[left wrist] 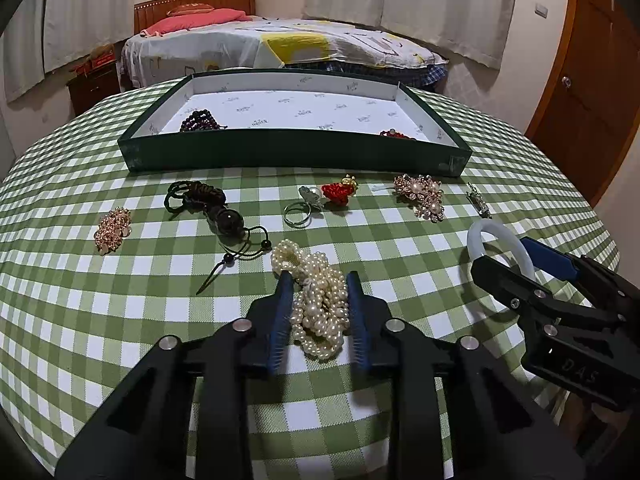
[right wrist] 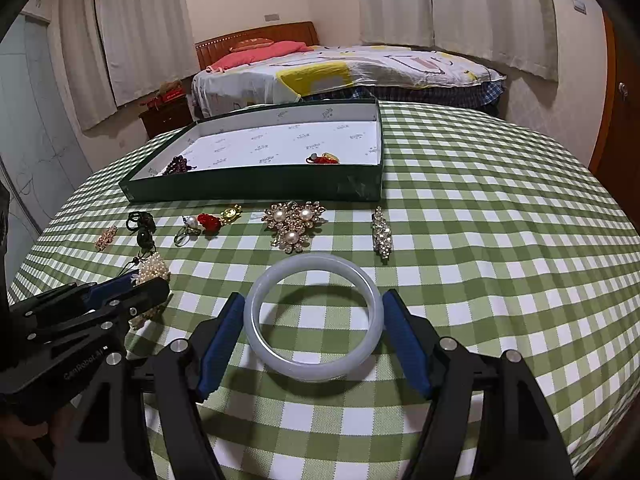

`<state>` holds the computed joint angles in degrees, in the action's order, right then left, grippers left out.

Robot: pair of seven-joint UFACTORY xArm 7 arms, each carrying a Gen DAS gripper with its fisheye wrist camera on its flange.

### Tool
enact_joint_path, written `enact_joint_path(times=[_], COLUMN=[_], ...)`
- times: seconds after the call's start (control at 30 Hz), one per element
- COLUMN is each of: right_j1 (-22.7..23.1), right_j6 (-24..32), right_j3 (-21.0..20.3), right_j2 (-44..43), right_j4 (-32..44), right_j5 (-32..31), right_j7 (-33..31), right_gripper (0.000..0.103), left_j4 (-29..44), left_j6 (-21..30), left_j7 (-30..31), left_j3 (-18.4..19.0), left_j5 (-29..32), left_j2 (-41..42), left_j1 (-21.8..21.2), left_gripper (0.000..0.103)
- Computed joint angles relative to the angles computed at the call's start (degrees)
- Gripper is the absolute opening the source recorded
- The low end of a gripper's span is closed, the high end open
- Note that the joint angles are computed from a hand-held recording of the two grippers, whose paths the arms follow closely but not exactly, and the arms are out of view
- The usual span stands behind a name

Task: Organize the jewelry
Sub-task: 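Grasp the pearl strand with the left tool while the right tool grasps the white jade bangle, then lower the pearls into the box with the left tool while the right tool sets the bangle inside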

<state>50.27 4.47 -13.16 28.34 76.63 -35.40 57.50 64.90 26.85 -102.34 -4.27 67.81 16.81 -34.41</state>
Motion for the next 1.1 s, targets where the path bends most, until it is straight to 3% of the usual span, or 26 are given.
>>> enact_joint_path(times=[0.17,0.6,0.9,1.1], right_j1=[0.4,1.3,1.0,-2.4], right_j6=[0.1,0.0,0.0,0.8], right_j3=[-0.4,-1.0,-1.1,2.1], right_j2=[0.1,-0.1,0.8,3.9], right_j4=[0.1,1.3,5.6,12.3], right_j5=[-0.2,-2.0,-3.2,-0.1], right_j7=[0.1,0.9,0.1,-4.8], right_gripper=[0.069,0.069,0.069,0.069], left_j4=[-1.6,-3.7,-3.1,0.1], left_j6=[-3.0,0.2,0.6,-0.1], left_j7=[-4.2,-8.8,-8.2,-5.7], left_j3=[0.6,-2.0,-3.0,-2.4], left_j5=[3.8,9.0,10.9,12.4], left_j2=[-1.0,-5.2,-6.9,-6.2], left_j1=[0.4,2.3,4.7,6.5], left_gripper=[0.019,0.019,0.019,0.019])
